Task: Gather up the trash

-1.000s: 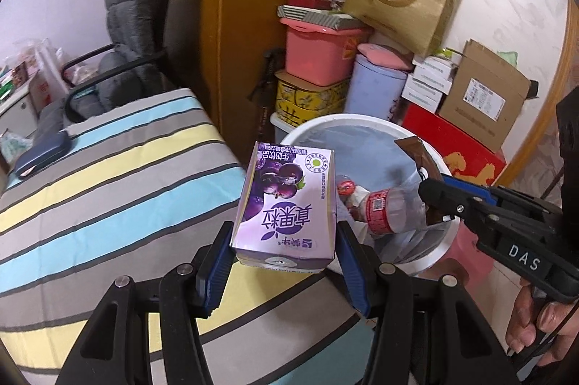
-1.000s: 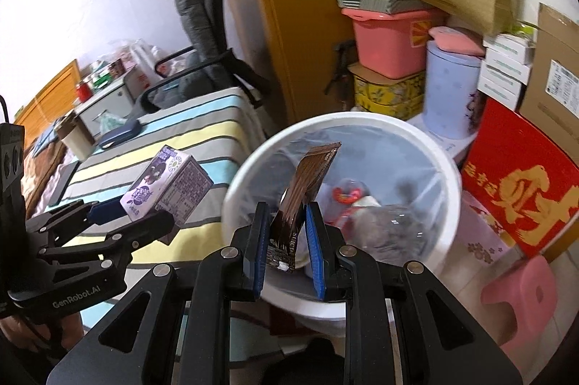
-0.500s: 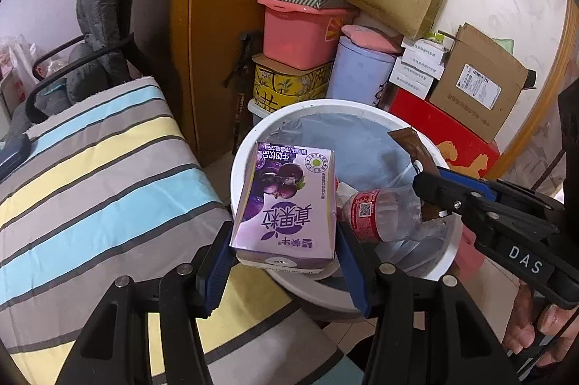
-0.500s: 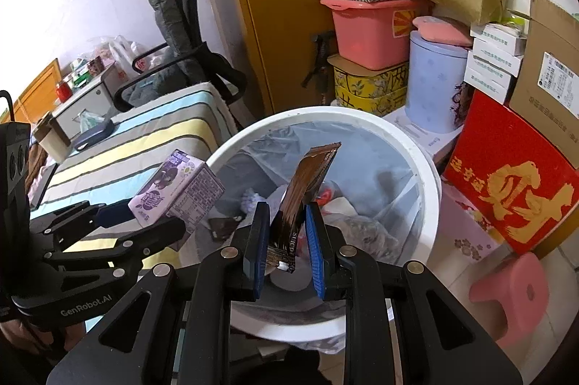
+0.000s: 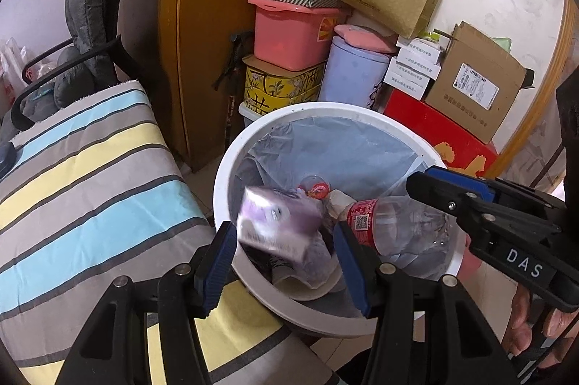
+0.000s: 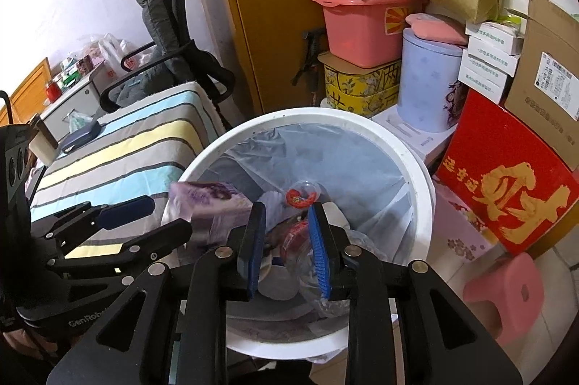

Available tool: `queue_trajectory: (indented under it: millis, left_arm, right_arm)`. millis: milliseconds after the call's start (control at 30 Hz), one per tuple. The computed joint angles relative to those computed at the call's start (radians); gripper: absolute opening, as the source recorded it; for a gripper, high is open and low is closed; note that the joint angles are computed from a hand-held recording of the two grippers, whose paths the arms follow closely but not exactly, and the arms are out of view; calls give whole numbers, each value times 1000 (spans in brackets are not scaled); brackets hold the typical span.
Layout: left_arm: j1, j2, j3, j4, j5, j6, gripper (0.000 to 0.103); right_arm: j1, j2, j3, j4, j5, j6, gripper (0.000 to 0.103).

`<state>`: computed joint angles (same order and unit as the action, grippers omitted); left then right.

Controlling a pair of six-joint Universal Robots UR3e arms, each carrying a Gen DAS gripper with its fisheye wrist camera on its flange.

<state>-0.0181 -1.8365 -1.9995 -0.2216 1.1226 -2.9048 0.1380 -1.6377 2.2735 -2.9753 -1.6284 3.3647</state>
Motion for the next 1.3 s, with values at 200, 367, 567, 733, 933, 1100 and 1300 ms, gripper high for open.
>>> queue_trajectory:
  millis: [200,367,567,733,933,1100,1300]
  left_arm:
    - [21,38,-33,2,-4,2,55]
    - [46,102,-92,-3,-14,10,55]
    - [79,208,-177,-16,-31,24,55]
    - [132,336,-272,-44,-59,44,55]
    - [202,514,-380,-112,-78,91,55]
    - [286,687,-460,-212,-114,144,55]
    - [412,920,-542,-404,-166,243,55]
  right_arm:
    - [11,-25,14,-4,-1,9,27]
    - [31,-41,22,-4,-1,21,27]
    - [79,-63,23,0,-20,41,27]
    - [120,-77,30,-7,-37,53,29]
    - [164,-83,43,-27,-49,63,37]
    - [213,-89,53,-39,-75,81,37]
    - [280,-107,71,-47,-110,108,37]
